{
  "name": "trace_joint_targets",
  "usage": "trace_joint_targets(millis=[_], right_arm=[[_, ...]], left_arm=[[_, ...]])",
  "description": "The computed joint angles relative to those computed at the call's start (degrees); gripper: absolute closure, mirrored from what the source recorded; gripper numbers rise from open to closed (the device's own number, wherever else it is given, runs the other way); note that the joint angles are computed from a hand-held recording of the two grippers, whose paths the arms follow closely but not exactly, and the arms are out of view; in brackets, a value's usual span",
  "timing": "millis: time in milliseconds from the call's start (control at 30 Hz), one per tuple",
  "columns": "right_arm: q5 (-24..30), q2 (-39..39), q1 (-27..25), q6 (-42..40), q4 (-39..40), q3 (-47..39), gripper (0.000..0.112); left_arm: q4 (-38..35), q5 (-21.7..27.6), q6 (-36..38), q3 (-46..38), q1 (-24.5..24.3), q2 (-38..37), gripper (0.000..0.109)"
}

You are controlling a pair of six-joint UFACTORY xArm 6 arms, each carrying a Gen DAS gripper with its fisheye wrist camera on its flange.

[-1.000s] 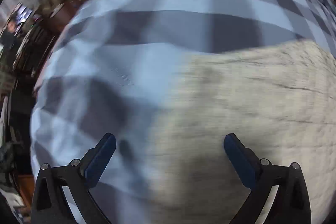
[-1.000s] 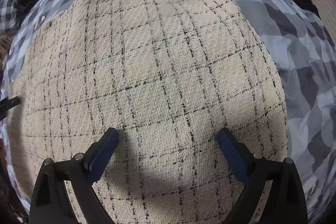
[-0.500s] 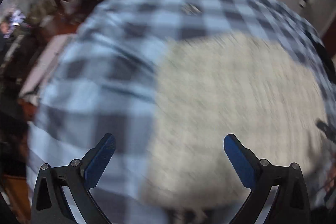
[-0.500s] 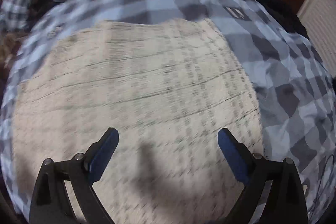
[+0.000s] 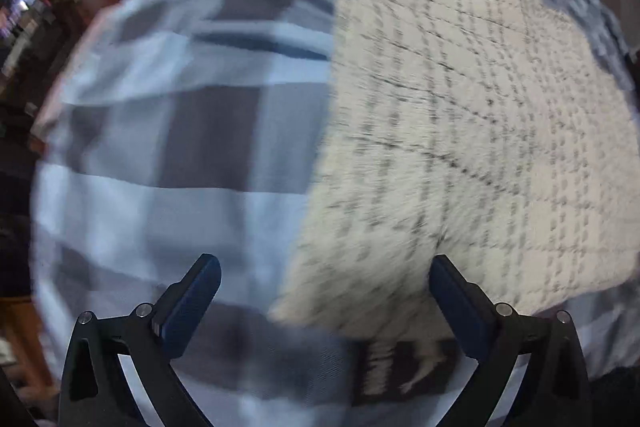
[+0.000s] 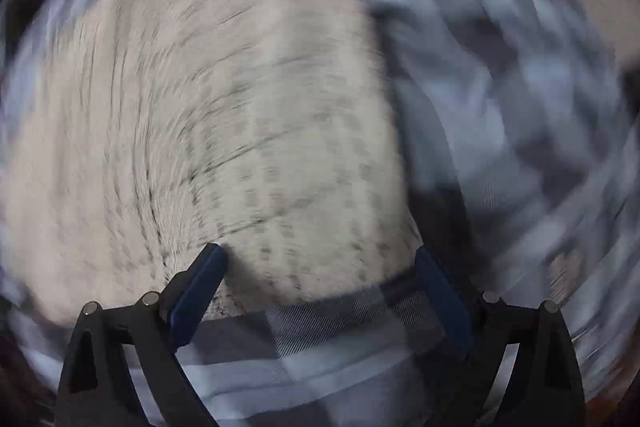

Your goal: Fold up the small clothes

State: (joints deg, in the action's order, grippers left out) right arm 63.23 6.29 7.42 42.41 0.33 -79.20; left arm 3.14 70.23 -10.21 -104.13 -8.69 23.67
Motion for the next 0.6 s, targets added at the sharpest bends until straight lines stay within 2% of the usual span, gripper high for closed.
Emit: trace_joint_targets(millis=[67,167,233,267,300,367,433,500,533,600], right_arm=[[-0.46,-1.24,-3.05,-2.28,6.00,1.95,0.019],[-3.03,-2.43,-7.09,-12.91,16.89,5.74,0.019],[-5.35,-3.76,-8.58,-18.06,25.37,9.37,0.026],[-6.13,-4.27,-8.79,-18.87,28.40,10.61,0.036],[-6.18,-4.33,-8.08,-18.83,29.03,10.66,0.042],[-4.73,-3.06,-5.39,-18.01,23.09,8.00,0.043],[-3.48,-1.59,-3.28,-16.08,17.67,5.10,0.069],[-2.61,-1.00,-2.07,-12.49,14.24,3.73,0.093],[-2.55,-1.36,-1.96,-10.46,13.07,3.91,0.095],[-4.17,-4.06,-2.63,-5.34,12.01,6.65,0.095]], left_arm=[[4.24,1.28,0.47,-0.28,-0.72,-1.38,0.006],[3.94,0.04,2.58,2.65,-0.98,-4.93,0.006],[3.02,-1.67,2.71,4.46,-1.32,-6.47,0.006],[2.72,-2.59,2.24,4.65,-1.81,-6.39,0.006],[2.60,-4.49,1.67,6.98,-2.34,-7.33,0.006],[2.12,-6.19,1.78,7.60,-3.11,-6.74,0.006],[2.46,-6.15,2.14,7.09,-3.72,-5.00,0.006],[5.94,-4.57,1.04,6.11,-4.28,-2.77,0.006],[6.53,-3.71,1.07,5.71,-4.10,-2.02,0.006],[3.18,-3.56,1.32,5.61,-2.82,-2.01,0.006]])
